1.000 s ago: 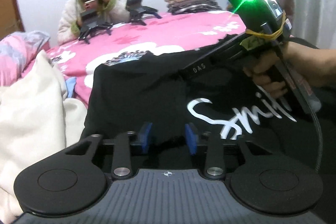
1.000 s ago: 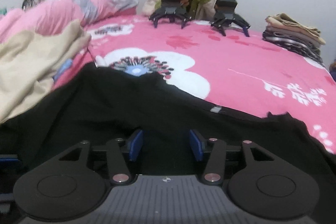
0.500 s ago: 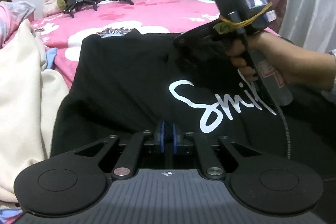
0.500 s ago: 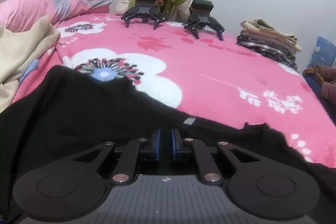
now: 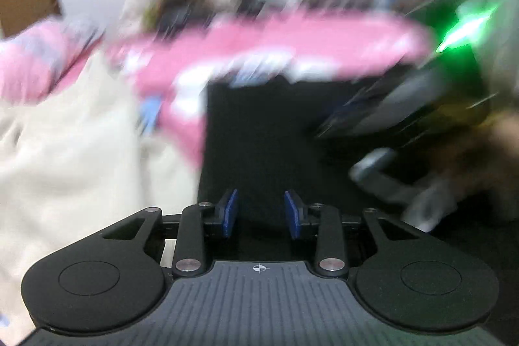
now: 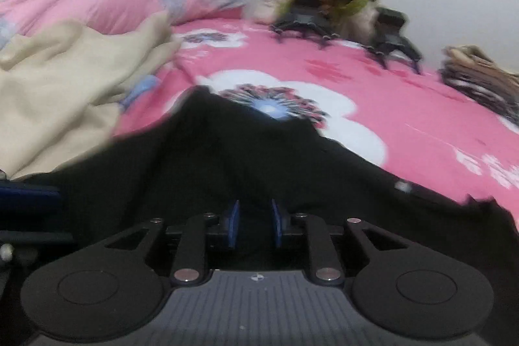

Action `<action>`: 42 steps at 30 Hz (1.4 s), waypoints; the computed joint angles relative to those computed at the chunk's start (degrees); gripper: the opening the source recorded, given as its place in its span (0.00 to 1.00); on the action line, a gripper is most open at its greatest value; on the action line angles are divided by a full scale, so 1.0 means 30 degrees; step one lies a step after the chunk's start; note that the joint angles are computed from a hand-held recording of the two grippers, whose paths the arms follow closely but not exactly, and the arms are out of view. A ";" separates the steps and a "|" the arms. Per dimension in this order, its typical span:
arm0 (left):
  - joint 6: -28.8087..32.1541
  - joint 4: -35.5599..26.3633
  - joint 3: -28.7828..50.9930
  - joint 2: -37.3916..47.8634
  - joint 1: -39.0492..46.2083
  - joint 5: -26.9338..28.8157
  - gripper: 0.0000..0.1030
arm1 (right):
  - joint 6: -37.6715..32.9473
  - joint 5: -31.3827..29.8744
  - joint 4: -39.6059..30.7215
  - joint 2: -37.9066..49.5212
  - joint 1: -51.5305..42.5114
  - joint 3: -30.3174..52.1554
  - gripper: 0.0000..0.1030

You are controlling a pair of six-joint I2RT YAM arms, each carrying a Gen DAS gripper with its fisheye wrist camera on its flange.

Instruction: Fold clothes

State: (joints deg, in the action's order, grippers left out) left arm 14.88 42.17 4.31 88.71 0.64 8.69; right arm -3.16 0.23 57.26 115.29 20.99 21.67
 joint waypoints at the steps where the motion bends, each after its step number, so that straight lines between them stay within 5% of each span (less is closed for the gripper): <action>1: 0.0228 -0.0111 -0.0035 -0.0190 0.0786 0.0506 0.22 | 0.0235 0.1840 -0.0104 -0.0256 0.0352 -0.0145 0.16; 2: 0.0612 -0.1257 -0.0017 -0.1237 0.0989 0.0078 0.14 | 0.0333 0.3567 -0.0342 -0.0422 0.0507 -0.0196 0.18; 3: 0.0967 -0.1386 -0.0086 -0.1437 0.1279 0.0214 0.14 | 0.0450 0.4413 -0.0638 -0.0526 0.0242 -0.0207 0.10; 5: 0.1356 -0.1508 -0.0161 -0.1641 0.1547 0.0388 0.14 | 0.0609 0.3470 -0.1112 -0.1117 -0.0970 -0.0420 0.04; 8: 0.0613 -0.1565 -0.0179 -0.1797 0.0753 -0.0337 0.15 | 0.0508 0.4456 -0.1356 -0.2452 -0.0632 -0.0980 0.12; 12: 0.0033 -0.0337 -0.0463 -0.1108 -0.0568 -0.1460 0.21 | 0.0919 0.1167 0.0719 -0.3891 -0.0128 -0.2505 0.16; 16: 0.0689 0.0631 -0.0827 -0.0655 -0.0814 -0.1710 0.22 | 0.0453 -0.1118 -0.2561 -0.4313 0.1301 -0.1571 0.22; 22: 0.0672 -0.0484 -0.0302 -0.0857 0.0083 -0.0713 0.22 | -0.0663 0.1348 -0.1264 -0.3574 0.2589 -0.3299 0.24; 25: 0.0209 0.0475 -0.0450 -0.0237 -0.0766 -0.1706 0.22 | 0.2300 0.3032 -0.7118 -0.7728 0.3154 -0.2786 0.28; 30: -0.0213 0.0795 -0.0338 0.0200 -0.0968 -0.1942 0.23 | 0.2050 0.1704 -0.3154 -0.5199 0.4620 -0.3078 0.31; 33: 0.0208 0.0719 -0.0417 0.0054 -0.0716 -0.1662 0.23 | 0.1817 0.2758 -0.1341 -0.3561 0.5625 -0.3302 0.31; 40: -0.0512 -0.1509 0.0094 -0.1275 -0.1103 -0.2137 0.23 | 0.2212 0.3886 -0.7873 -0.9613 0.6217 -0.4747 0.30; 42: -0.1212 -0.1862 -0.0061 -0.1952 -0.1342 -0.2368 0.23 | 0.3415 0.4268 -0.7108 -1.0945 0.6434 -0.5835 0.30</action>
